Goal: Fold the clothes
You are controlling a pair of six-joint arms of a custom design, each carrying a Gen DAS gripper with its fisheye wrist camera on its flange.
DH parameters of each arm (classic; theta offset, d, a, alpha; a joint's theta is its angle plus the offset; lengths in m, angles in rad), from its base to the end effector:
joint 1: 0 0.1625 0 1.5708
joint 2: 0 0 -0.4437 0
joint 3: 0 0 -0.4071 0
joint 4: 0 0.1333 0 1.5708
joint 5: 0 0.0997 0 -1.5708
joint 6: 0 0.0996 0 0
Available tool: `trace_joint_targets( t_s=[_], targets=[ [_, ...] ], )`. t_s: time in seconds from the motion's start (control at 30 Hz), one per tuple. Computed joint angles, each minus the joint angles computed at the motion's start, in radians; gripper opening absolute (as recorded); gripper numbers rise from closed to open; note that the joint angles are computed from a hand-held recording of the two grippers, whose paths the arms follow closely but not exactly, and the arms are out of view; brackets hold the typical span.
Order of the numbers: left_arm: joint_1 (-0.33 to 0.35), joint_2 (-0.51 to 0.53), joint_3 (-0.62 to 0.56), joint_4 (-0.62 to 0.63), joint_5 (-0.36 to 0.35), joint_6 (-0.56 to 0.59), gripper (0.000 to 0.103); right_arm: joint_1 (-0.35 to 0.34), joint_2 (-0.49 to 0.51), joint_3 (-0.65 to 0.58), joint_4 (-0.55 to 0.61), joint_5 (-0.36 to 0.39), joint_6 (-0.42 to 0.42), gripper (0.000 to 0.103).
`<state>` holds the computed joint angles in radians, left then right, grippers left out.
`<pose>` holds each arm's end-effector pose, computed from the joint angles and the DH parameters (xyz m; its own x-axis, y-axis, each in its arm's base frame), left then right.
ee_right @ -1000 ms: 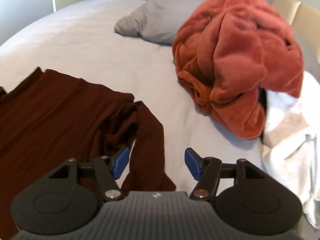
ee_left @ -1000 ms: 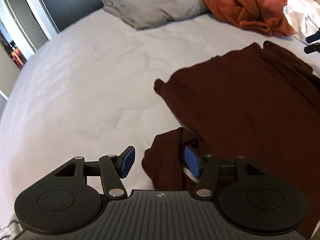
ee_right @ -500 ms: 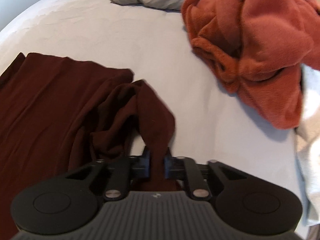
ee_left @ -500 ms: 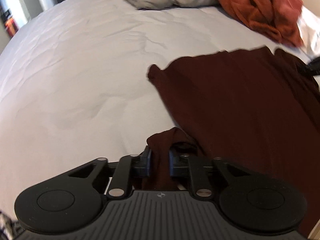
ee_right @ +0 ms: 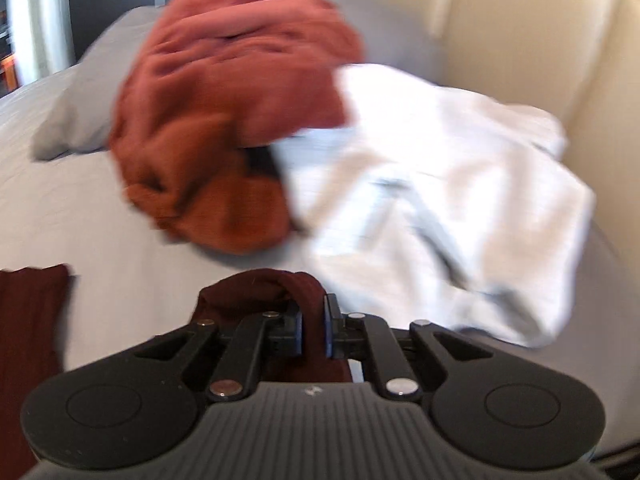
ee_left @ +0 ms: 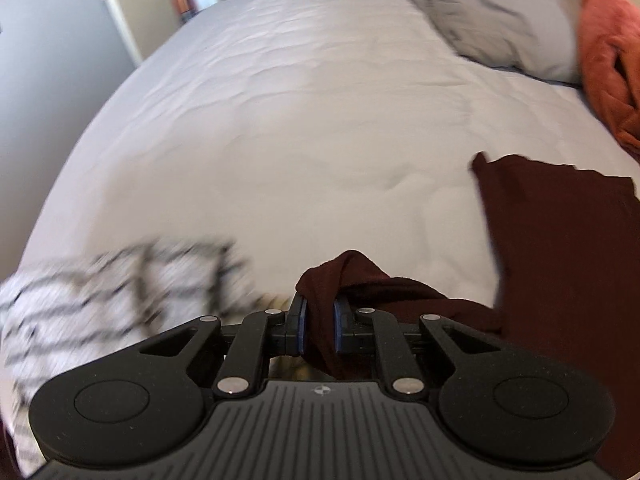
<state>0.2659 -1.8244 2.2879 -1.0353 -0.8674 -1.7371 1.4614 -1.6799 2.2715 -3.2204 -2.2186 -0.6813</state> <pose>-0.1824 -0.2546 0.2851 -0.5686 -0.2857 -0.7714 0.2335 0.8431 -0.4844 0.0282 -0.4133 0.4244 -0.6048 0.1665 0.7788 -0.4214 0.7628 -0.4904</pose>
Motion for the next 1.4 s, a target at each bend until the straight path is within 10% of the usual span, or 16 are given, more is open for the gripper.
trace_joint_targets(
  t_s=[0.2, 0.4, 0.5, 0.6, 0.73, 1.0, 1.4],
  targets=[
    [-0.086, -0.052, 0.014, 0.081, -0.066, -0.085, 0.014, -0.129, -0.123, -0.006, 0.076, 0.075, -0.038, 0.012],
    [-0.089, -0.013, 0.006, 0.079, -0.043, -0.068, 0.046, -0.215, -0.182, 0.023, 0.121, 0.152, -0.219, 0.017],
    [-0.1, 0.023, -0.016, 0.125, 0.006, -0.106, 0.051, -0.209, -0.168, 0.05, 0.017, 0.136, -0.325, 0.051],
    [-0.097, 0.039, -0.023, 0.133, 0.056, -0.11, 0.056, -0.199, -0.149, 0.059, -0.079, 0.141, -0.395, 0.056],
    [-0.054, 0.04, 0.001, 0.008, 0.088, 0.058, 0.056, -0.187, -0.132, 0.057, -0.128, 0.146, -0.406, 0.073],
    [0.057, 0.072, 0.057, -0.274, 0.063, 0.46, 0.056, -0.156, -0.057, 0.011, -0.037, -0.048, -0.399, 0.074],
    [0.14, 0.049, 0.168, -0.608, 0.031, 0.837, 0.067, -0.089, 0.004, 0.041, -0.194, -0.017, -0.476, 0.079]
  ],
)
